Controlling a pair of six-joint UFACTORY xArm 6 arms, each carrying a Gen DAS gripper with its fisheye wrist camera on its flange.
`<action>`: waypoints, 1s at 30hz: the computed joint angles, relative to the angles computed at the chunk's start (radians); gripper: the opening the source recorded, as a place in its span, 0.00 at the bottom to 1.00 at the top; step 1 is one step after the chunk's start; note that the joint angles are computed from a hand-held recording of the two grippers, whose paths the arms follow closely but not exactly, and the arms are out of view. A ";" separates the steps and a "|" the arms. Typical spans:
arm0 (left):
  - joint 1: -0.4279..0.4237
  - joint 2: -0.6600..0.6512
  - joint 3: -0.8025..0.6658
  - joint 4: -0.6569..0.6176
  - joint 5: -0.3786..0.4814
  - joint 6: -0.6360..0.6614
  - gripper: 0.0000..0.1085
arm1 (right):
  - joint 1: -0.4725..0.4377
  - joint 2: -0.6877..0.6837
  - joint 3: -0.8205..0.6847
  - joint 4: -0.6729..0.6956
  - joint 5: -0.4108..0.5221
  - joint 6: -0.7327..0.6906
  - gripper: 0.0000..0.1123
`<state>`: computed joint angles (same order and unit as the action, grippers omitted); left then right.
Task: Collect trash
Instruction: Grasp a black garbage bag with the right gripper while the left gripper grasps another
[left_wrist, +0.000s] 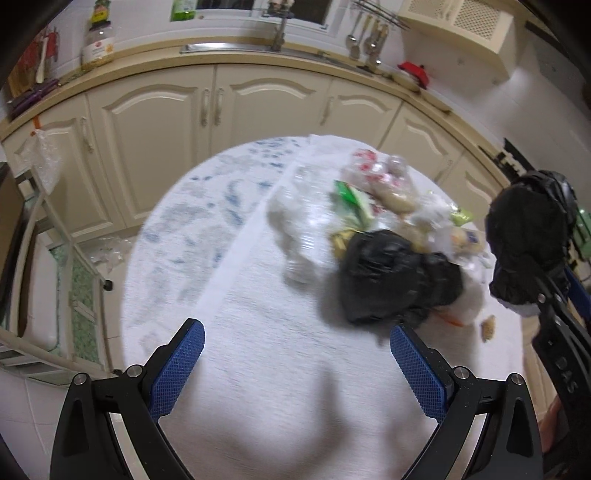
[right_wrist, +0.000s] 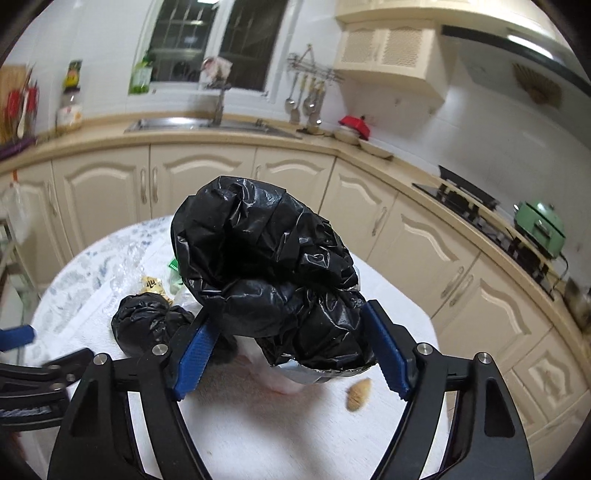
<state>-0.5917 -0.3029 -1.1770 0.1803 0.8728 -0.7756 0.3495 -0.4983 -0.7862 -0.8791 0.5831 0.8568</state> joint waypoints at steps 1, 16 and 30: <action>-0.007 0.005 -0.008 -0.002 0.001 -0.001 0.91 | -0.008 -0.022 0.012 0.012 0.001 -0.001 0.70; -0.064 0.264 -0.277 -0.031 0.038 -0.001 0.94 | -0.179 -0.162 0.119 0.143 -0.001 -0.032 0.70; -0.112 0.420 -0.386 0.216 0.005 -0.137 0.84 | -0.267 -0.080 0.123 0.229 -0.089 -0.123 0.70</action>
<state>-0.7040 0.1174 -1.5628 0.3965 0.8774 -0.9125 0.0829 -0.5778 -0.6627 -0.6503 0.4938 0.7338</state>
